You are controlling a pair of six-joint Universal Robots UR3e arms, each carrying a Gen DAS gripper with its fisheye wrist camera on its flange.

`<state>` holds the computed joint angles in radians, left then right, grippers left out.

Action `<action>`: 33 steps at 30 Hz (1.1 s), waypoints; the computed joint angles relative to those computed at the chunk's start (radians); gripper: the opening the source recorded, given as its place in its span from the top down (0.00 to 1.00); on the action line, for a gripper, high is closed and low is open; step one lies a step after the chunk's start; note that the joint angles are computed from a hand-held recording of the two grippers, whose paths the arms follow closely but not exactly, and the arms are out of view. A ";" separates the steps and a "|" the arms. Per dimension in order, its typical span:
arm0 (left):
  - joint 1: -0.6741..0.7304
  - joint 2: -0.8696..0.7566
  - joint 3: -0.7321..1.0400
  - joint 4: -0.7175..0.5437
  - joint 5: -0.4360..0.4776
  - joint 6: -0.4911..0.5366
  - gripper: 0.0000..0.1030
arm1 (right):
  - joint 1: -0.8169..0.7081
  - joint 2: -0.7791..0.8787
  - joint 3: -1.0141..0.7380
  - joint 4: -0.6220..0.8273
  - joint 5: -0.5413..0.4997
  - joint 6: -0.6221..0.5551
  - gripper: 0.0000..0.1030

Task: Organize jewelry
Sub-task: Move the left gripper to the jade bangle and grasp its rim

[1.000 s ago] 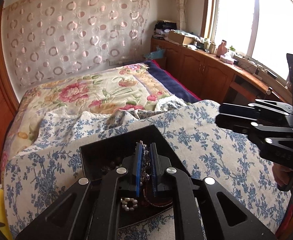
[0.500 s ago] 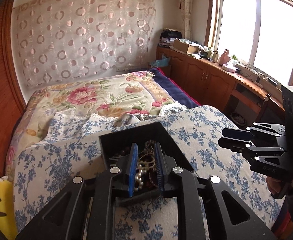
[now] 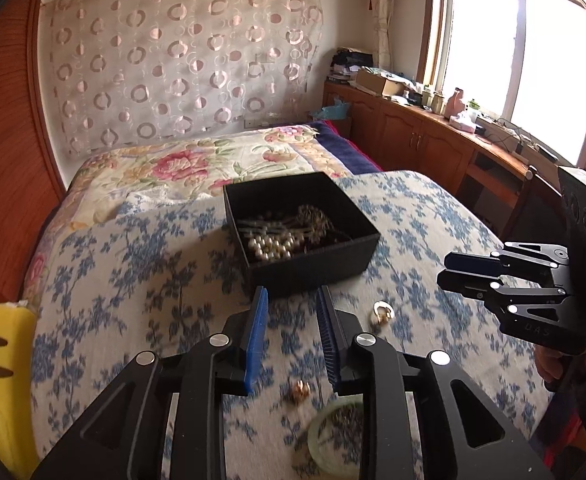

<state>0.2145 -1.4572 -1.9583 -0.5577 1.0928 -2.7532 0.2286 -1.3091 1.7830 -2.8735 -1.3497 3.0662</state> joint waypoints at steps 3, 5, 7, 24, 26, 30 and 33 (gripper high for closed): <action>0.031 0.080 -0.098 0.001 -0.016 0.024 0.74 | 0.020 -0.027 0.068 -0.022 -0.005 0.016 0.74; 0.053 0.128 -0.150 -0.015 -0.031 0.040 0.67 | 0.030 -0.045 0.109 -0.039 -0.010 0.022 0.74; 0.063 0.163 -0.193 -0.030 -0.026 0.058 0.65 | 0.040 -0.063 0.151 -0.059 -0.014 0.033 0.74; -0.054 0.167 -0.309 -0.006 0.085 0.091 0.23 | 0.093 -0.102 0.307 -0.155 -0.080 0.051 0.64; -0.075 0.145 -0.302 0.008 0.106 0.077 0.21 | 0.091 -0.097 0.304 -0.153 -0.076 0.052 0.64; -0.108 0.108 -0.292 0.025 0.143 0.065 0.21 | 0.097 -0.089 0.295 -0.146 -0.080 0.048 0.64; -0.123 0.085 -0.279 0.027 0.160 0.060 0.21 | 0.089 -0.090 0.300 -0.148 -0.069 0.051 0.64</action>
<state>0.0916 -1.3720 -2.2376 -0.5310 1.2524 -2.6934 0.3181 -1.3995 2.0832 -3.0214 -1.4190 3.1171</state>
